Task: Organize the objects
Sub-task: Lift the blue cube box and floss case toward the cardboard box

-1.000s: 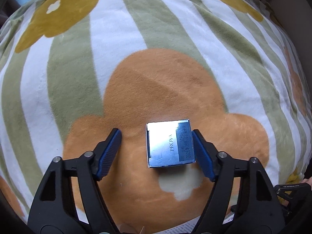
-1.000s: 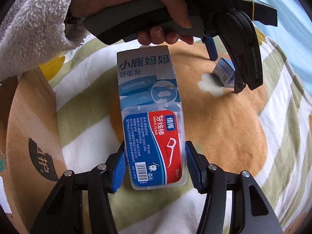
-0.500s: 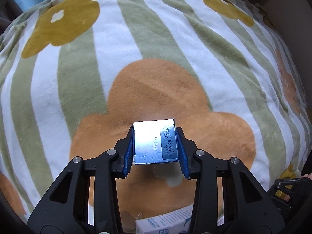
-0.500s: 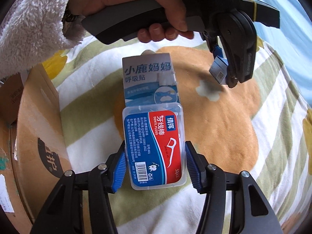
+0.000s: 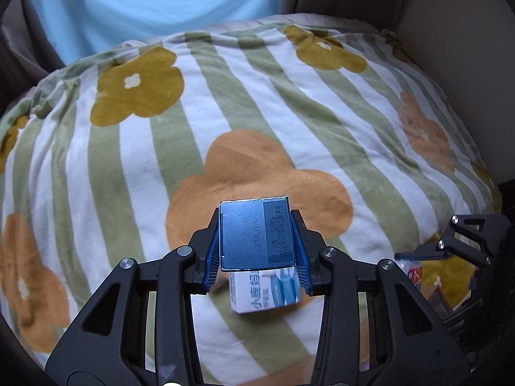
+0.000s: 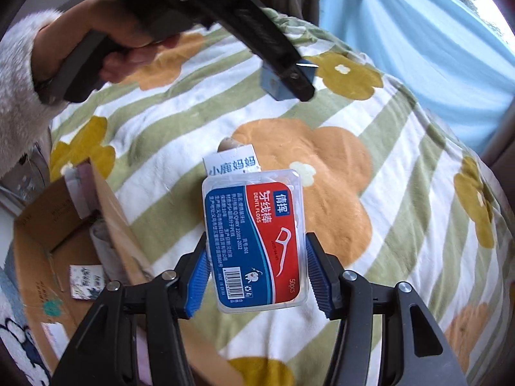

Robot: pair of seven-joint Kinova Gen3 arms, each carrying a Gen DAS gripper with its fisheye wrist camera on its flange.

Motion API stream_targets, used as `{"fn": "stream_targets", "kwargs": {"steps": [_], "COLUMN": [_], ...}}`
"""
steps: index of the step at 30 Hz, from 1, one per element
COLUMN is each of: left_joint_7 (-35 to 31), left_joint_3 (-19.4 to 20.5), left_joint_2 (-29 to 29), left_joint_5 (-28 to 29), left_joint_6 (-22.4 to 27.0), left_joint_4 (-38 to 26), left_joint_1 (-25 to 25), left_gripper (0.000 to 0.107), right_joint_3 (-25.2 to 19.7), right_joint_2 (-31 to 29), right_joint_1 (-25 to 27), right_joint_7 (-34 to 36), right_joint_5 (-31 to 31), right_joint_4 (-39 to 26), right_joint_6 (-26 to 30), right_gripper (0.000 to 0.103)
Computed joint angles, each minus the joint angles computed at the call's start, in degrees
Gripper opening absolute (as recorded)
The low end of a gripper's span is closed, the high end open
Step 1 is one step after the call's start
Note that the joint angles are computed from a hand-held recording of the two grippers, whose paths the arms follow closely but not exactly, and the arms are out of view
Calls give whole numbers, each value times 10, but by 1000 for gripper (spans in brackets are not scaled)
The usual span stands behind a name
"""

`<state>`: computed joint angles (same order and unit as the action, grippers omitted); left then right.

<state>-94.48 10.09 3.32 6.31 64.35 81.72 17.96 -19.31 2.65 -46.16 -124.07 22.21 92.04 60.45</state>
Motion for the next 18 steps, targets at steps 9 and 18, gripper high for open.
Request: {"fn": "stream_targets", "kwargs": {"steps": [9, 18], "left_joint_7": [-7, -4], "left_joint_3": [-2, -18], "left_joint_2": [-178, -315], "left_joint_5": [33, 90], "left_joint_6": [36, 45], "left_joint_4": [95, 221], "left_joint_1": [-2, 1], "left_gripper": [35, 35], "right_joint_3": [-60, -102], "right_joint_2": [-23, -33], "right_joint_1": [-66, -125], "right_joint_7": [-133, -261], "right_joint_5": [51, 68], "right_joint_4": [-61, -45], "right_joint_6": [133, 165], "right_gripper": [51, 51]}}
